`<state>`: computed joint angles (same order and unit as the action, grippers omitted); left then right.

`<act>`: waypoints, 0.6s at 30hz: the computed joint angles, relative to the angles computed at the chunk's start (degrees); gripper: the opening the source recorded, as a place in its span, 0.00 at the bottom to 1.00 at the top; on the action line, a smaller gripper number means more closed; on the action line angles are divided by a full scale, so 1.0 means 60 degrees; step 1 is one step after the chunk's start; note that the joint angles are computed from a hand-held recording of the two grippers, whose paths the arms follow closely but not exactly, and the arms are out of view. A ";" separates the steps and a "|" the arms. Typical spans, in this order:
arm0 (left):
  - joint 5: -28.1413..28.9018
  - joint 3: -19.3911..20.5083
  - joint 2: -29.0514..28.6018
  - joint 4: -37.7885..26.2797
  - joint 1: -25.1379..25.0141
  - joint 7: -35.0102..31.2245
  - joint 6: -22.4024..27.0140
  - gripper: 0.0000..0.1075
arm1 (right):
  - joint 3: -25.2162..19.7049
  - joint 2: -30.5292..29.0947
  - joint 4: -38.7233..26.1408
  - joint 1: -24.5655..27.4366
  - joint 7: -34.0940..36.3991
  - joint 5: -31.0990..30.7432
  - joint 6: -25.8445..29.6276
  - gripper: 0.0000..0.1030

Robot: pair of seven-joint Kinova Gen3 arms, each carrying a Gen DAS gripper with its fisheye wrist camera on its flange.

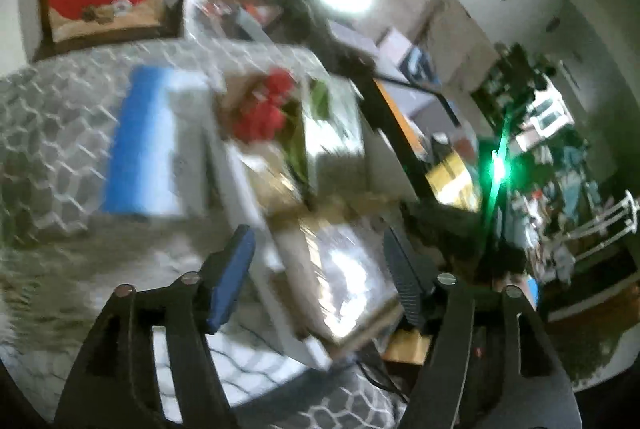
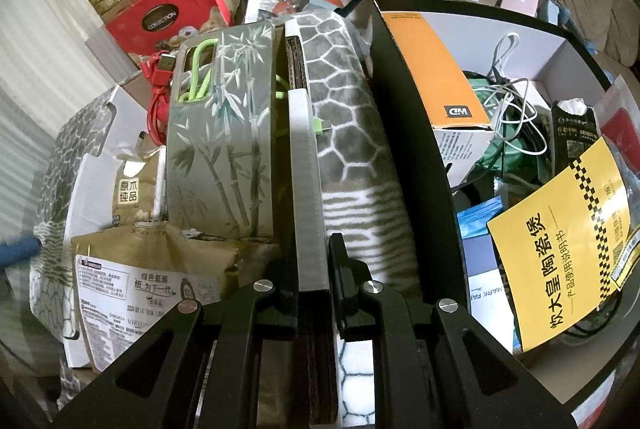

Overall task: Organize objects
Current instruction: 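Grasp the blue-and-white plastic bag with the left tool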

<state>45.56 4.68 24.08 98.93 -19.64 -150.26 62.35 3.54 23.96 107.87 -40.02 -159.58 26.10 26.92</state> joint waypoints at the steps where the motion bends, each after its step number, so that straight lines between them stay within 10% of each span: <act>1: 0.0011 -0.0050 0.0053 -0.0149 -0.0003 0.0089 -0.0094 0.65 | -0.0002 -0.0001 0.0007 0.0005 0.0000 0.0004 -0.0005 0.13; 18: -0.2000 0.0229 0.2450 -0.2972 0.0083 0.3433 -0.1069 0.67 | -0.0062 0.0045 -0.0113 0.0032 0.0052 0.0054 0.0194 0.13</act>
<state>33.56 6.05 38.78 81.10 -19.14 -129.66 55.94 3.17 24.23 107.19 -39.83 -159.27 26.43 28.08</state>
